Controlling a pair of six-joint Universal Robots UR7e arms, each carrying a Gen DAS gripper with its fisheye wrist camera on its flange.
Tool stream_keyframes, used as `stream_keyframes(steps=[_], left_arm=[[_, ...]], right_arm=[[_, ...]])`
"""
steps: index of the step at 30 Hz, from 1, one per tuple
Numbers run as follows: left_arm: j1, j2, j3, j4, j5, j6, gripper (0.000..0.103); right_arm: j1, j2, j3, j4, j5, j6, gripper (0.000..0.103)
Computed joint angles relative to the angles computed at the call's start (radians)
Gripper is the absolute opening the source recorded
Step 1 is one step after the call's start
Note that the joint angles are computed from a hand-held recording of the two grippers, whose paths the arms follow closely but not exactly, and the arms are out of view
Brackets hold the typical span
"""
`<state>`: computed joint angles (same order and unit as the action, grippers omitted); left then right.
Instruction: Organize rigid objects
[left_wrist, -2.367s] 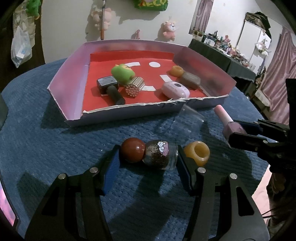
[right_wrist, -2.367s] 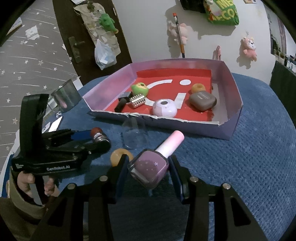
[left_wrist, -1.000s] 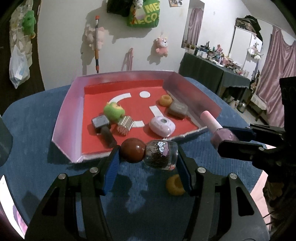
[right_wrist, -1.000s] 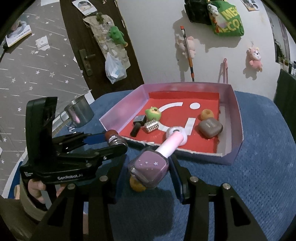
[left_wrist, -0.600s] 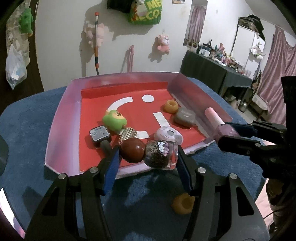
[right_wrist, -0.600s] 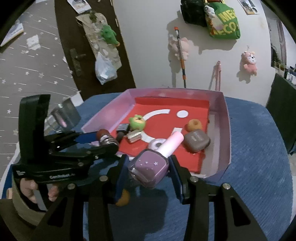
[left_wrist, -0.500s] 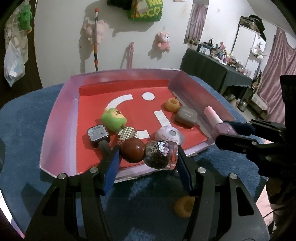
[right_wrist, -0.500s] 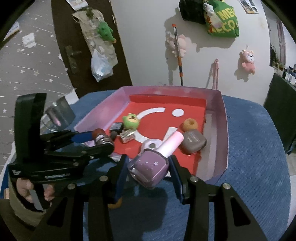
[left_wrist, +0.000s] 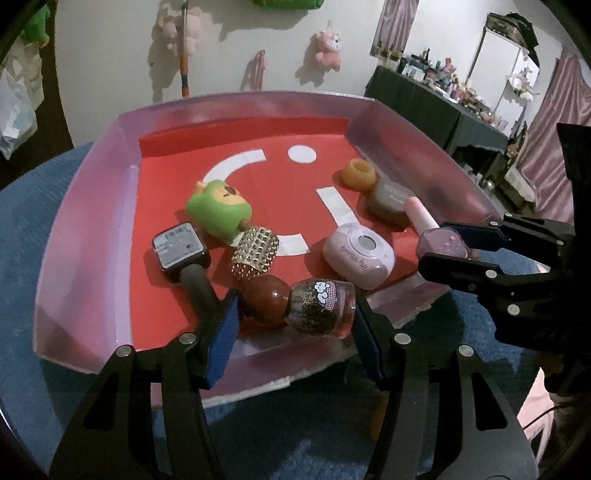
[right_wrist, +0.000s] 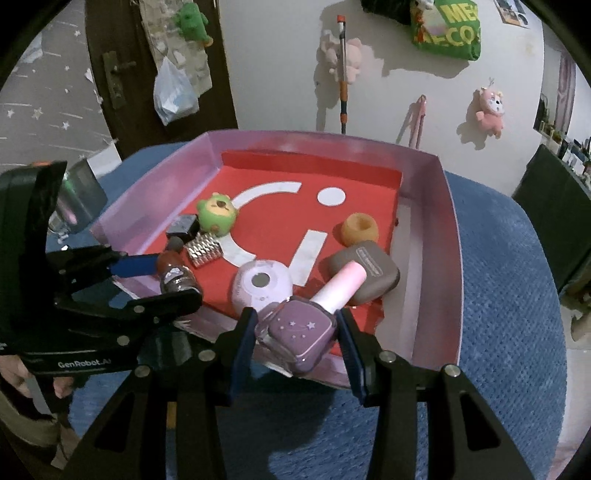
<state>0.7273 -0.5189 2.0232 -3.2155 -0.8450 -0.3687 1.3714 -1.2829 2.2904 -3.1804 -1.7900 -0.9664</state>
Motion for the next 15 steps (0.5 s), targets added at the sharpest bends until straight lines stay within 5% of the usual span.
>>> stream_keyframes(steps=[15], left_arm=[[0.036,0.009,-0.041,0.019,0.038,-0.011,0.055]], right_arm=[[0.001,0.042,-0.035,0.042,-0.011,0.026,0.047]])
